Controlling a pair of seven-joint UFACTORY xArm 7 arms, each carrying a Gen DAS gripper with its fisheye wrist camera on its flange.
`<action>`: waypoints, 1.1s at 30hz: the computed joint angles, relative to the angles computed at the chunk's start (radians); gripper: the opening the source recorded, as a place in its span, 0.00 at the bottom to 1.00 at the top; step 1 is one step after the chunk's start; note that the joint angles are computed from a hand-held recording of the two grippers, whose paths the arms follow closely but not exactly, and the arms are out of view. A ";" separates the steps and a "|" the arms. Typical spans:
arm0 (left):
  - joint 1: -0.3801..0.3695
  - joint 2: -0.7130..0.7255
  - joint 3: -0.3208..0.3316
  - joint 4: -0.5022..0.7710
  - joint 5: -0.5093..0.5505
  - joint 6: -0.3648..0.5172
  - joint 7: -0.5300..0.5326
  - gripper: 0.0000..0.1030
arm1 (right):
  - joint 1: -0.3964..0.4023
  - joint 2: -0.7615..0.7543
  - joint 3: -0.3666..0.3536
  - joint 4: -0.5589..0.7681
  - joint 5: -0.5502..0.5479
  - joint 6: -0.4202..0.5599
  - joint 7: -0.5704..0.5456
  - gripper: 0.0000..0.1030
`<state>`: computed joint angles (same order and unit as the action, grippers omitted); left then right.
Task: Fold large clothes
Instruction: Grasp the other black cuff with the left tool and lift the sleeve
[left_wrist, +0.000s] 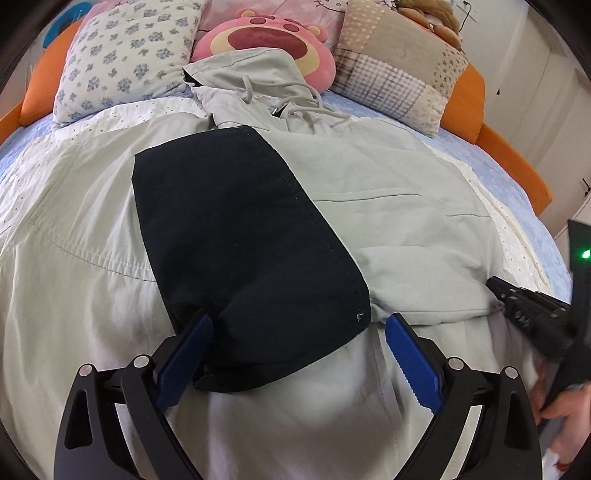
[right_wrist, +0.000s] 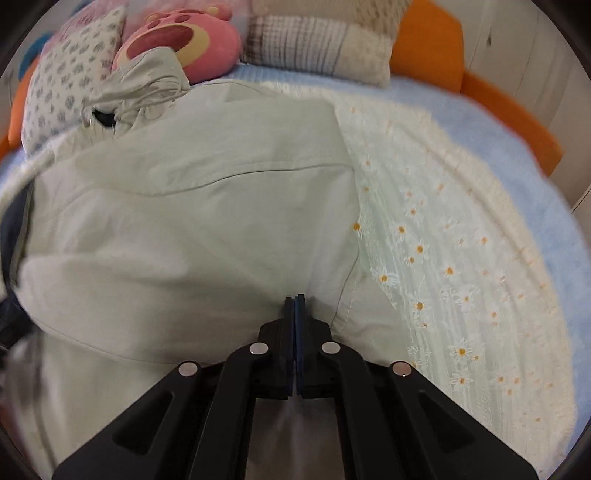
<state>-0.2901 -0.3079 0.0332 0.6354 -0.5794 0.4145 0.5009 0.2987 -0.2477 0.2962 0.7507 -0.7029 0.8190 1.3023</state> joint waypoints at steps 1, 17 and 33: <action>0.003 -0.012 0.011 0.008 -0.002 0.038 0.001 0.92 | 0.001 0.016 0.022 0.017 -0.032 0.043 0.009 0.01; 0.529 -0.169 0.189 0.046 0.265 0.213 -0.077 0.96 | 0.059 -0.233 0.097 -0.120 0.113 -0.220 0.094 0.04; 0.613 0.193 0.146 0.120 0.466 -0.118 -0.368 0.96 | 0.166 -0.042 0.194 0.070 0.127 -0.162 0.038 0.04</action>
